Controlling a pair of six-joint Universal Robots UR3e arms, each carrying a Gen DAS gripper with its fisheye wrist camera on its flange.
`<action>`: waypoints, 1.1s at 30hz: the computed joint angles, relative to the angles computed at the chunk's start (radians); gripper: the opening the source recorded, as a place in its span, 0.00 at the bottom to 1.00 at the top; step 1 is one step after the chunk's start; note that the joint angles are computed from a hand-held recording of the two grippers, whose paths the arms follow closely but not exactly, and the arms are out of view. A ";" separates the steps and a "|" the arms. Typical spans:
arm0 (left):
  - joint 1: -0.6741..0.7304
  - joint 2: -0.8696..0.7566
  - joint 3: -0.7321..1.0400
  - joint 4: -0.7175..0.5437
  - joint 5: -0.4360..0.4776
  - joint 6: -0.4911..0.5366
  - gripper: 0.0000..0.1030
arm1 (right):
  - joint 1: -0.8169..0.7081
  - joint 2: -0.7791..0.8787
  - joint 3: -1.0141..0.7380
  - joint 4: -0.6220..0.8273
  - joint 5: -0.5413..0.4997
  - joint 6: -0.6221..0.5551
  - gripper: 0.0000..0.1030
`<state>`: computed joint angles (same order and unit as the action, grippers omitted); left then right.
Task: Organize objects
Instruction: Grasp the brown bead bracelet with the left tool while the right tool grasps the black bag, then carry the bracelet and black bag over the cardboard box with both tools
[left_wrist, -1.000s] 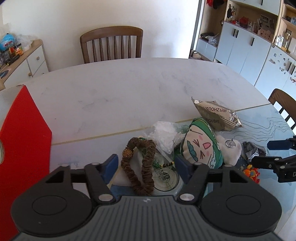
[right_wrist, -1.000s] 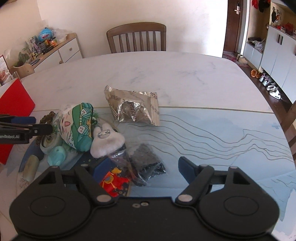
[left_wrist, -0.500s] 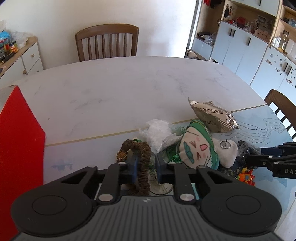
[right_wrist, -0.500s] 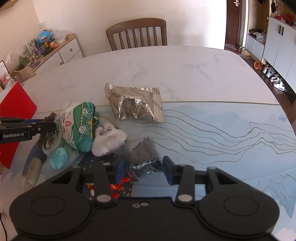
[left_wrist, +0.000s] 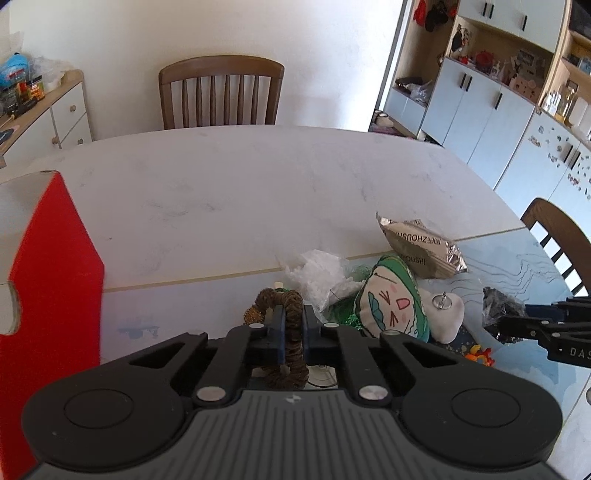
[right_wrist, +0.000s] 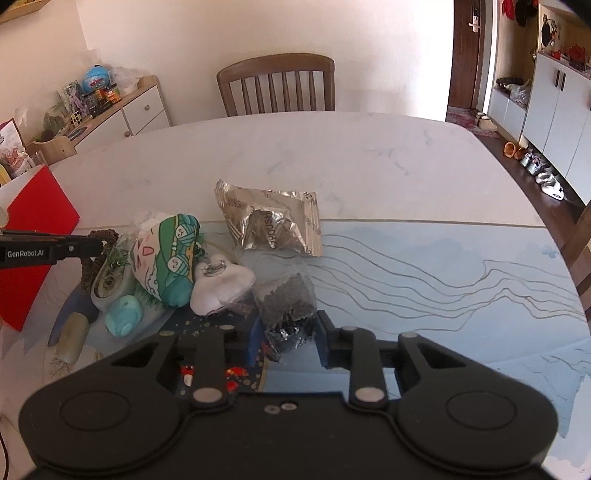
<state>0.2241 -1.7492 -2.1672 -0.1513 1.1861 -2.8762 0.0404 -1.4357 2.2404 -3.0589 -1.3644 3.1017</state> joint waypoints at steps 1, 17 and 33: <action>0.007 0.011 -0.004 -0.006 -0.009 -0.001 0.07 | -0.002 -0.015 0.008 0.001 0.001 -0.002 0.27; 0.198 0.349 -0.072 -0.366 -0.229 0.088 0.07 | 0.038 -0.284 0.020 0.183 0.013 0.024 0.27; 0.621 0.763 0.076 -1.218 -0.425 0.526 0.08 | 0.352 -0.199 -0.293 0.340 -0.115 0.145 0.27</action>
